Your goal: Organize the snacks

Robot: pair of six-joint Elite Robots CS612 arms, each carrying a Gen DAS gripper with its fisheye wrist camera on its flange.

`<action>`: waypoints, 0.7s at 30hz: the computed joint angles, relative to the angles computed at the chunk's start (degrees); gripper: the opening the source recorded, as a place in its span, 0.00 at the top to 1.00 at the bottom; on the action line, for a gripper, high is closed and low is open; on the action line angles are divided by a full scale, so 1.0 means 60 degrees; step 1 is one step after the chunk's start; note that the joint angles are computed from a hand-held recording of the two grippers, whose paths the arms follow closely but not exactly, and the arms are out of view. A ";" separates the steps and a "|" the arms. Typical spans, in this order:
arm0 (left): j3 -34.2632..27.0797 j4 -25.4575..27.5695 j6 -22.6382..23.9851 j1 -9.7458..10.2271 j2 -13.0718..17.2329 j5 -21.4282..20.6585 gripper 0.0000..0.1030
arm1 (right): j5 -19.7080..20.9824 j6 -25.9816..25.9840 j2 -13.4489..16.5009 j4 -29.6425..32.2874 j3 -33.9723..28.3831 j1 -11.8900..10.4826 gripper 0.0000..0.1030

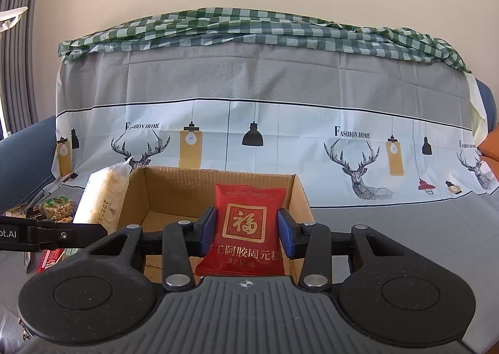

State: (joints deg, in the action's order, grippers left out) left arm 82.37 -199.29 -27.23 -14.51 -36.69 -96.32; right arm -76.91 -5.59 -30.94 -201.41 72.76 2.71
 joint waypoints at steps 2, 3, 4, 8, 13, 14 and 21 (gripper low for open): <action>-0.0008 -0.0010 0.0008 -0.0004 0.0004 -0.0019 0.61 | -0.0024 0.0004 -0.0004 0.0010 0.0000 0.0009 0.58; -0.0024 -0.0002 0.0019 -0.0008 0.0009 -0.0027 0.61 | -0.0019 0.0000 -0.0001 0.0005 -0.0003 0.0006 0.58; -0.0027 -0.0005 0.0027 -0.0009 0.0013 -0.0036 0.61 | -0.0018 0.0001 0.0000 0.0004 -0.0005 0.0006 0.58; -0.0034 -0.0021 0.0038 -0.0010 0.0019 -0.0051 0.61 | -0.0022 -0.0002 -0.0002 0.0015 -0.0005 0.0008 0.58; -0.0053 -0.0024 0.0060 0.0000 0.0034 -0.0088 0.61 | -0.0025 -0.0009 -0.0002 0.0021 -0.0008 0.0012 0.58; -0.0057 -0.0024 0.0060 0.0001 0.0037 -0.0100 0.61 | -0.0026 -0.0008 -0.0003 0.0021 -0.0006 0.0013 0.58; -0.0080 0.0127 0.0012 0.0010 0.0026 -0.0268 0.59 | -0.0043 -0.0015 -0.0004 0.0058 -0.0016 0.0019 0.57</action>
